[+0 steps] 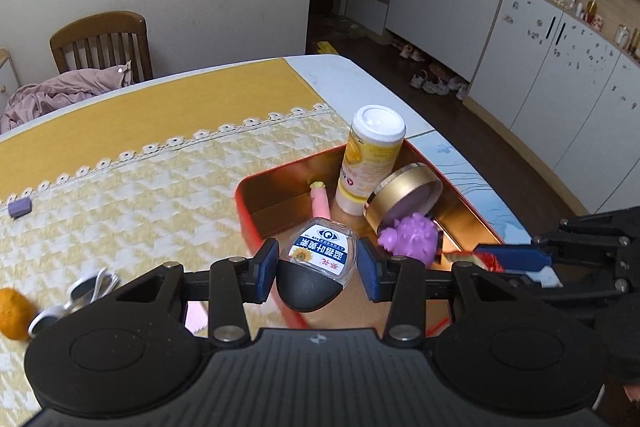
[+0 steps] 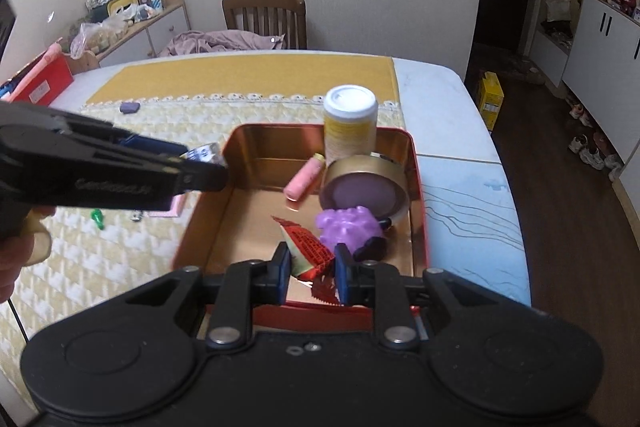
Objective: Organize rigid objects
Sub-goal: 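Carry the red candy and grey-white eraser into the red box with both tools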
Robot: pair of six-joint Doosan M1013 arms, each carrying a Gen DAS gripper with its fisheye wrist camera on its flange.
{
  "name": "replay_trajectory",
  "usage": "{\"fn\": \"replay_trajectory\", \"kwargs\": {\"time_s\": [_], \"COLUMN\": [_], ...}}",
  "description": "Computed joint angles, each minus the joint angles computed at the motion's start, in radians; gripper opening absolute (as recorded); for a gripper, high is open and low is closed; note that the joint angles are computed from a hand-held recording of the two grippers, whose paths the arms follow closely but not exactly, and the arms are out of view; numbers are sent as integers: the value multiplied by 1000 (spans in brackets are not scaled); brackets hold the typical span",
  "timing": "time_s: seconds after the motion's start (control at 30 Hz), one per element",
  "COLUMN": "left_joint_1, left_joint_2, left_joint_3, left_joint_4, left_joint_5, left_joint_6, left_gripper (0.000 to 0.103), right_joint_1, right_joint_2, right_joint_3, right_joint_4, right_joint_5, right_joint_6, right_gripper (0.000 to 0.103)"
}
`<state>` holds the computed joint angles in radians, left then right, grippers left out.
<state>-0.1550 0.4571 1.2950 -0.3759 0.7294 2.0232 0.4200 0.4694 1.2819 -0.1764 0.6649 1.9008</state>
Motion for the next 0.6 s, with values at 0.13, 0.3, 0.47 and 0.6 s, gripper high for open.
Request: {"fn": "replay_trajectory", "kwargs": {"time_s": [0.13,0.3,0.47,0.6], "left_joint_1": [-23,-46,-62,-68], "left_joint_2": [34,83,123,144], "left_joint_3": [-39,-96,-138,-165], "left_joint_4": [86,210,290,301], "left_joint_5": [-3,6,22,42], "left_joint_6": [-81,-191,-246,-262], "left_gripper": [41,42,42,42], "right_joint_1": [-15,-29,-36,-38], "right_joint_2": [13,34,62,87], "right_joint_3": [-12,-38,-70,-101], "right_joint_4": [55,145,211,240], "right_joint_5": [6,19,51,82], "right_joint_6": [-67,-173,-247,-299], "right_gripper": [21,21,21,21]}}
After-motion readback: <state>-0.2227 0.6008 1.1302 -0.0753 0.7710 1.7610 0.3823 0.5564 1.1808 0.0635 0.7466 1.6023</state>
